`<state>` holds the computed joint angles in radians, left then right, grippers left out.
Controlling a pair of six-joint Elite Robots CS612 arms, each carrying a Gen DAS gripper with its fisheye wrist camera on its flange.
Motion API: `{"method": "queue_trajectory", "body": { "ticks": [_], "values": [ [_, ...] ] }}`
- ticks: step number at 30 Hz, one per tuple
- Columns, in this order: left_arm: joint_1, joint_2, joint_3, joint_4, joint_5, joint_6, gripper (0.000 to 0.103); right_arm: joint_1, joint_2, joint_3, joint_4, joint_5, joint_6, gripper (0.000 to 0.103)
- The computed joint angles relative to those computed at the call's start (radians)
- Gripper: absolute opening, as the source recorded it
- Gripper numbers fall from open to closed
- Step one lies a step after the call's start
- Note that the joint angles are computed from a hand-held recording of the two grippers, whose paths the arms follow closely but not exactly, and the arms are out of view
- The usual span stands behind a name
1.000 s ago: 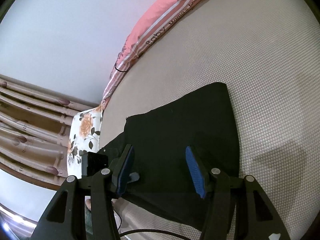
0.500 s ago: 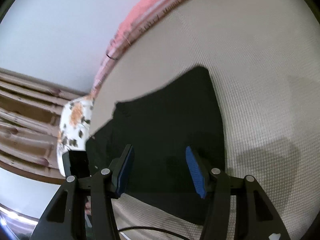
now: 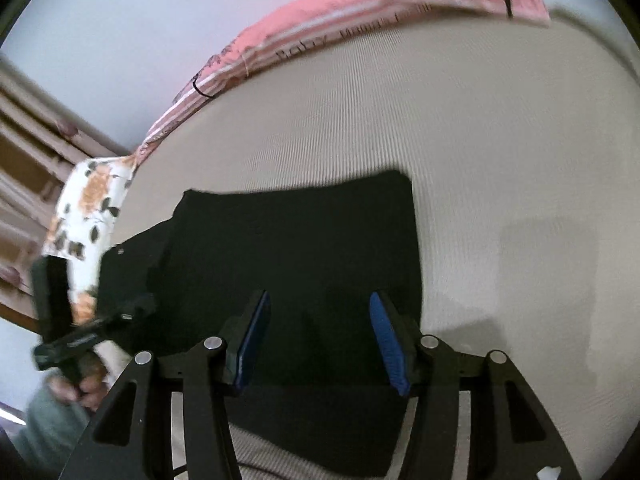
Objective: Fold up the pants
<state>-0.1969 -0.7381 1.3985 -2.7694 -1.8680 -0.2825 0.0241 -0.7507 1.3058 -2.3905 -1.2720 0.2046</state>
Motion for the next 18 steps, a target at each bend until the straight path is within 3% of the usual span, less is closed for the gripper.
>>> {"method": "queue_trajectory", "body": {
  "ticks": [3, 5, 11, 13, 18],
  "values": [
    [-0.017, 0.001, 0.006, -0.092, 0.042, 0.058, 0.047, 0.014, 0.024, -0.045, -0.006, -0.08, -0.058, 0.045],
    [-0.024, 0.012, -0.009, -0.096, 0.037, 0.107, 0.047, 0.019, 0.047, -0.08, 0.01, -0.107, -0.081, 0.038],
    [-0.044, 0.086, -0.132, -0.028, 0.046, 0.15, 0.047, 0.037, 0.096, -0.152, 0.034, -0.206, -0.164, 0.033],
    [-0.048, 0.116, -0.187, 0.049, 0.073, 0.159, 0.047, 0.039, 0.11, -0.172, 0.059, -0.228, -0.176, 0.029],
    [-0.052, 0.131, -0.208, 0.062, 0.079, 0.177, 0.047, 0.036, 0.125, -0.182, 0.061, -0.221, -0.169, 0.029]
  ]
}}
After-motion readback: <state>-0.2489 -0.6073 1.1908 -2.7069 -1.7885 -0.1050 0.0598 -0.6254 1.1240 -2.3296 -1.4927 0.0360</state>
